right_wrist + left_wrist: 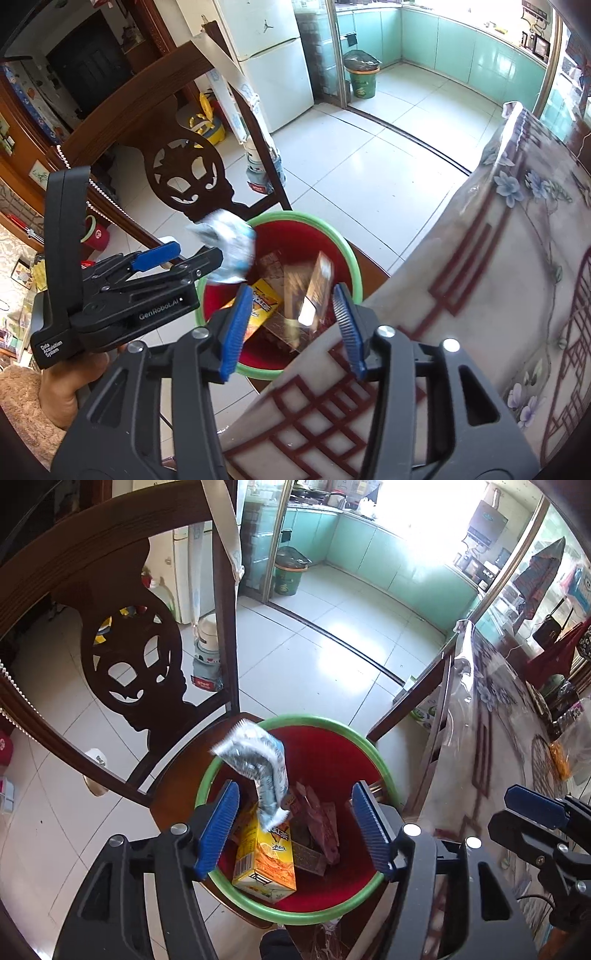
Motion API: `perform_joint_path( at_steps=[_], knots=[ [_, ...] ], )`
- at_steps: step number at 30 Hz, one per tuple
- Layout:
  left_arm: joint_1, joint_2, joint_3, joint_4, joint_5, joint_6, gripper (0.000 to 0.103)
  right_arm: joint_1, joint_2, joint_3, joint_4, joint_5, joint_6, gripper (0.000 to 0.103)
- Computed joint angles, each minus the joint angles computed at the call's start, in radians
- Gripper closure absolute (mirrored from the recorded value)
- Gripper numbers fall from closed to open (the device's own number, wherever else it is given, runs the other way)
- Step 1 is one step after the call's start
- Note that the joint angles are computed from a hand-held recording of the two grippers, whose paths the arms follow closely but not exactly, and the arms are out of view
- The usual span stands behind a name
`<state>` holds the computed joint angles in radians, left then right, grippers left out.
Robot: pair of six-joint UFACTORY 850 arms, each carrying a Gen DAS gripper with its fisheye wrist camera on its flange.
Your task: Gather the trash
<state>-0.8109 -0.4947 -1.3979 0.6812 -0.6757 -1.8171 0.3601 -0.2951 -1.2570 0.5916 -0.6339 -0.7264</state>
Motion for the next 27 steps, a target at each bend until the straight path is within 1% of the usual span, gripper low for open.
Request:
perform_joint_path(
  at_steps=[1,2,3,4,7,9,11,15,17,20,21,23,25,27],
  knots=[
    [0.000,-0.001,-0.001,-0.004,-0.002,0.006,0.042,0.001,0.002,0.001,-0.001,0.001,0.001,0.058],
    [0.000,-0.001,-0.001,-0.007,-0.004,0.010,0.042,0.001,0.004,0.003,-0.005,0.002,0.005,0.054],
    [-0.001,0.000,0.000,-0.005,-0.004,0.007,0.042,0.001,0.007,0.005,-0.008,0.003,0.008,0.048],
    [-0.003,0.001,0.001,-0.004,-0.002,0.003,0.042,0.000,0.011,0.008,-0.007,0.007,0.010,0.040],
    [-0.010,0.000,-0.005,-0.002,0.000,0.000,0.042,-0.009,0.028,0.023,0.010,0.014,0.002,0.039],
    [-0.013,-0.005,-0.016,-0.002,0.001,0.004,0.042,-0.019,0.042,0.034,0.003,0.023,0.005,0.036],
    [-0.022,-0.017,-0.043,-0.001,-0.004,0.013,0.042,-0.027,0.059,0.047,-0.004,0.036,0.015,0.030],
    [-0.044,-0.055,-0.126,-0.003,-0.029,0.055,0.042,-0.066,0.105,0.080,-0.006,0.067,0.021,0.024],
    [-0.062,-0.087,-0.194,0.001,-0.054,0.078,0.041,-0.093,0.128,0.095,-0.007,0.084,0.014,0.020],
    [-0.089,-0.137,-0.298,0.021,-0.100,0.085,0.029,-0.146,0.169,0.117,-0.002,0.106,-0.010,0.015],
    [-0.099,-0.156,-0.340,0.029,-0.116,0.085,0.029,-0.172,0.187,0.127,0.005,0.113,-0.029,0.014],
    [-0.118,-0.194,-0.417,0.038,-0.138,0.093,0.028,-0.215,0.222,0.145,0.021,0.130,-0.070,0.007],
    [-0.141,-0.241,-0.512,0.061,-0.168,0.099,0.022,-0.252,0.250,0.160,0.038,0.151,-0.115,0.005],
    [-0.162,-0.286,-0.599,0.095,-0.197,0.085,0.013,-0.299,0.283,0.180,0.082,0.173,-0.194,0.005]
  ],
)
